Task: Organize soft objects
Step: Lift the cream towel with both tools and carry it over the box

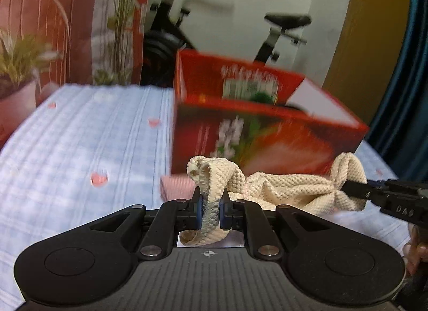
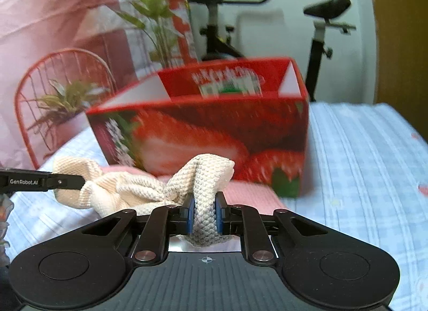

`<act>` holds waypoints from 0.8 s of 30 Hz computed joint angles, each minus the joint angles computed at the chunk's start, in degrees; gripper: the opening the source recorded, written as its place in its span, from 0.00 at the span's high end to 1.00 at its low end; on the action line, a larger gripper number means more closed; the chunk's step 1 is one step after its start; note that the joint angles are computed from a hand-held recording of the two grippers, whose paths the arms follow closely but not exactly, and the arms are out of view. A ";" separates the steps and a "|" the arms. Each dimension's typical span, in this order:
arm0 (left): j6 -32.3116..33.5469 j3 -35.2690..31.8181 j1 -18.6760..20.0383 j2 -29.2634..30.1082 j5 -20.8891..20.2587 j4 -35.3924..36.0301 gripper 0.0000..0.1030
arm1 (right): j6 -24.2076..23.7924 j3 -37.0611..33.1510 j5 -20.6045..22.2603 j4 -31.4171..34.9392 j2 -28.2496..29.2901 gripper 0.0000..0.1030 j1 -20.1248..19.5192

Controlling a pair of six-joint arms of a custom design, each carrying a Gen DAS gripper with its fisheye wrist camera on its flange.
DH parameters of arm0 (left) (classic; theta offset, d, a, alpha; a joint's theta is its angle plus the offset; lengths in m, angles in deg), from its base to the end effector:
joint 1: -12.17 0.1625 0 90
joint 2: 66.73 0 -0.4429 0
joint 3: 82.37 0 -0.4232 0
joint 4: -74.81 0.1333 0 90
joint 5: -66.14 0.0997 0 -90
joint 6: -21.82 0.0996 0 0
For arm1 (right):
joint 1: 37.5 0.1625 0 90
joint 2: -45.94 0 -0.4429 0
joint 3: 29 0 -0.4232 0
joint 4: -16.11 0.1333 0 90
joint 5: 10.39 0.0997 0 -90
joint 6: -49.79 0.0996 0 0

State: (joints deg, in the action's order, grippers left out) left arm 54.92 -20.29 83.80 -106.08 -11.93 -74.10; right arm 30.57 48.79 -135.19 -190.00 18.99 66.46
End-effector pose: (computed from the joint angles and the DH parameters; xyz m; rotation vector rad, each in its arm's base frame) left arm -0.1284 -0.8749 0.2600 1.1036 2.5044 -0.8495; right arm 0.2619 -0.7366 0.0914 0.2013 -2.1937 1.3507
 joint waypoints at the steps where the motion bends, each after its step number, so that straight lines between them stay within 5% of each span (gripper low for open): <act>1: 0.03 -0.35 -0.09 -0.20 -0.85 -0.32 0.88 | -1.08 -0.22 0.23 -0.84 0.03 0.86 0.29; 13: 3.14 -7.61 -2.85 2.65 -4.91 -2.80 0.88 | -10.60 -7.10 2.14 -3.15 -0.07 0.86 2.56; 24: 3.23 -24.83 -4.20 12.12 -3.22 8.72 0.88 | -16.05 -19.27 0.15 4.86 1.58 0.86 2.18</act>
